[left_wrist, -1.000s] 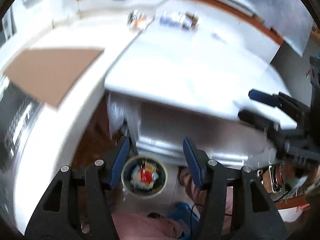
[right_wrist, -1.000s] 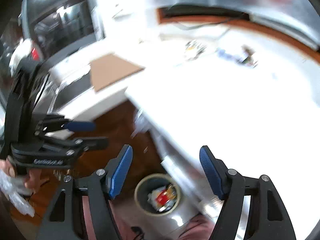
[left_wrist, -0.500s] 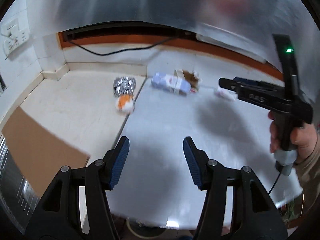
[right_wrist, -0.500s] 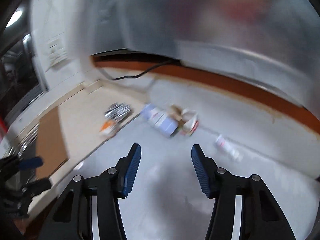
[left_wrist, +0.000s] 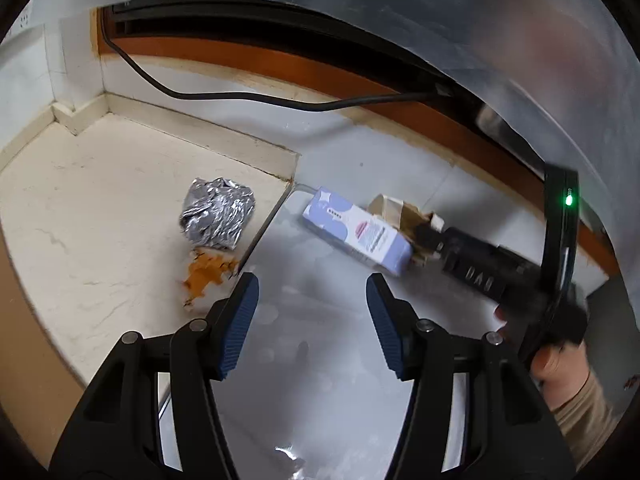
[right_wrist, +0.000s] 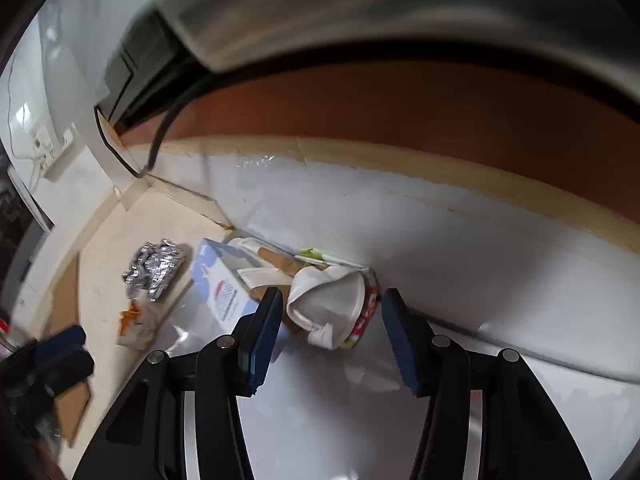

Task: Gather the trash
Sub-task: 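Grasp the crumpled white paper cup with the right gripper, then grasp the blue-white milk carton with the left gripper while the right gripper holds the cup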

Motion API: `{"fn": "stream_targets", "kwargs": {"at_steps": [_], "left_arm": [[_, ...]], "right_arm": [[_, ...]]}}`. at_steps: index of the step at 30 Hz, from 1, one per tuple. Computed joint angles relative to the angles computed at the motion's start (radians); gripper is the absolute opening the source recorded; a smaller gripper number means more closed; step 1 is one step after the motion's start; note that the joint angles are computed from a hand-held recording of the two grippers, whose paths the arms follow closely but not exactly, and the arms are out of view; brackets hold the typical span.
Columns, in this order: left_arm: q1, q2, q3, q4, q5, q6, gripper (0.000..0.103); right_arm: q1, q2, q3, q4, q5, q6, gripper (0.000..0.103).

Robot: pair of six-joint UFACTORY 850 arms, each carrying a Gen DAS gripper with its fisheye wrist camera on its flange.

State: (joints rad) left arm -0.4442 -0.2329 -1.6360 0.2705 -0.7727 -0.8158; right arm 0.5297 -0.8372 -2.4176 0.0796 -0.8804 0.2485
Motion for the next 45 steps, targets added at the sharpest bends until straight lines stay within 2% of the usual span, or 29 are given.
{"fn": "stream_targets", "kwargs": {"at_steps": [2,4,7,11,19,27,33,36,45], "left_arm": [[0.003,-0.020,-0.013,0.017,0.006,-0.012,0.053],[0.008,-0.035,-0.021,0.024,0.013,-0.023,0.053],[0.016,-0.041,-0.020,0.014,0.024,-0.033,0.053],[0.024,-0.046,-0.014,0.015,0.034,-0.052,0.053],[0.044,-0.036,0.013,-0.037,0.064,-0.049,0.053],[0.037,-0.052,0.012,-0.028,0.006,0.000,0.053],[0.061,-0.071,0.018,-0.109,0.005,0.060,0.053],[0.062,-0.076,0.015,-0.119,0.016,0.073,0.053],[0.016,-0.122,-0.044,-0.081,-0.035,0.121,0.052]], "right_arm": [[-0.004,-0.039,-0.044,0.024,-0.023,0.000,0.053],[-0.008,-0.049,-0.043,0.046,-0.009,0.002,0.053],[-0.017,-0.033,0.006,0.100,0.034,-0.013,0.048],[-0.018,0.021,0.112,0.205,0.102,-0.123,0.047],[0.027,0.106,0.254,0.301,0.126,-0.258,0.047],[0.036,0.249,0.452,0.326,0.188,-0.281,0.046],[0.022,0.350,0.584,0.322,0.238,-0.252,0.046],[0.015,0.373,0.618,0.318,0.256,-0.238,0.046],[0.021,0.375,0.633,0.262,0.279,-0.165,0.046]]}}
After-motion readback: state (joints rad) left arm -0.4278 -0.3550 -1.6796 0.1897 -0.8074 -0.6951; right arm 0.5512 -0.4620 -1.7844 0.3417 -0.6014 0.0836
